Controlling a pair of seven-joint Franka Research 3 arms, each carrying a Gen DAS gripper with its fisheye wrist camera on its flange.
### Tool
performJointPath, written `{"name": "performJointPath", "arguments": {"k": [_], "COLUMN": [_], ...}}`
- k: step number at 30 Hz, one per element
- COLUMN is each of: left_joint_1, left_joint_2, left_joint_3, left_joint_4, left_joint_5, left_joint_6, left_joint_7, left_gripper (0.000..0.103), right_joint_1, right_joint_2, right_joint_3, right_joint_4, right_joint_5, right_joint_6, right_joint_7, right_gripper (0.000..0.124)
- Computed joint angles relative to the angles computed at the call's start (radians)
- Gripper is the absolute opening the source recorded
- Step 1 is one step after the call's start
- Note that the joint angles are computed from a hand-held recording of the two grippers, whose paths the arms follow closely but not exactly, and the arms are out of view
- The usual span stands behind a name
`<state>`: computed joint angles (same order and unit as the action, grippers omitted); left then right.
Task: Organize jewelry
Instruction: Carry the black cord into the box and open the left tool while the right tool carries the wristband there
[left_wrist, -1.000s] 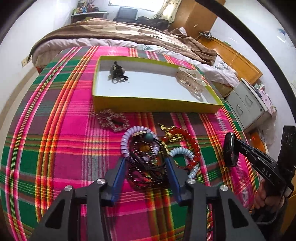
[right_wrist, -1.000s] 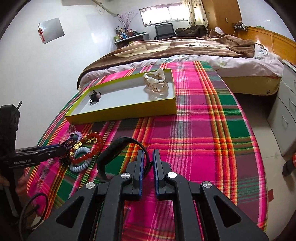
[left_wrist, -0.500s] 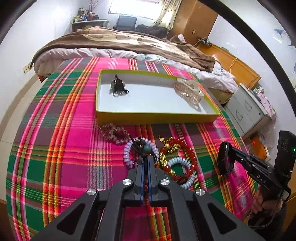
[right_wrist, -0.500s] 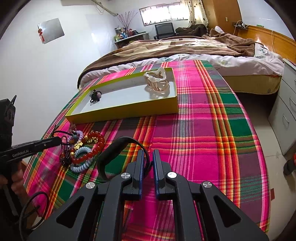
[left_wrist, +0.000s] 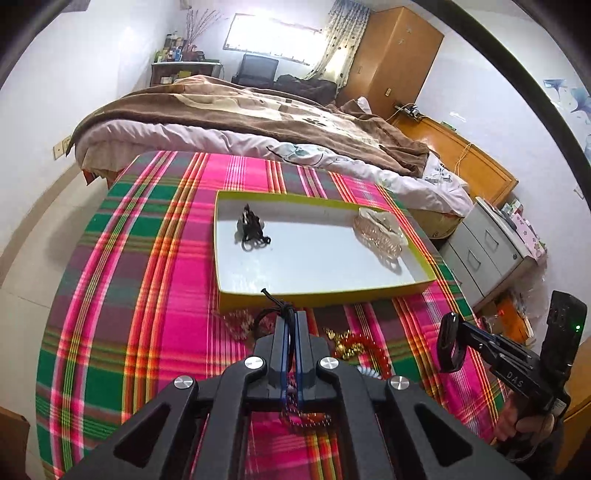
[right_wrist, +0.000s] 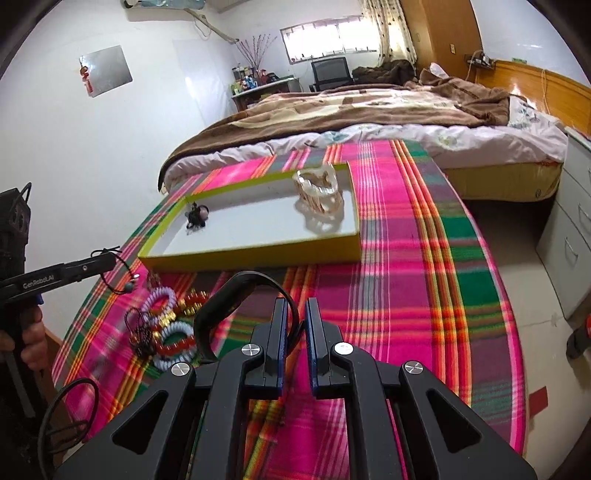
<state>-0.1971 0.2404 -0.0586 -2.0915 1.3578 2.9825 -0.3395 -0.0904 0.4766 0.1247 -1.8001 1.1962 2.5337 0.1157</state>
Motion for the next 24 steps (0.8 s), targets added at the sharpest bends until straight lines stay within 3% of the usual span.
{"name": "performJointPath", "arguments": {"k": [10,24], "left_joint_1": [0.025,0.050], "left_joint_2": [0.028,0.190], "left_joint_3": [0.019,0.028], "left_joint_4": [0.063,0.233], "left_joint_5": [-0.093,-0.487], "left_joint_6": [0.033,0.052], "left_joint_7": [0.148,0.604], "left_gripper": [0.002,0.002], "right_joint_1": [0.032,0.107], "right_joint_2": [0.050,0.308], "right_joint_3": [0.016,0.036], "right_joint_4": [0.131,0.504], "right_joint_5": [-0.057,-0.385], "right_joint_6": [0.003,-0.004], "right_joint_7": [0.070,0.414], "right_gripper": [0.009,0.009]}}
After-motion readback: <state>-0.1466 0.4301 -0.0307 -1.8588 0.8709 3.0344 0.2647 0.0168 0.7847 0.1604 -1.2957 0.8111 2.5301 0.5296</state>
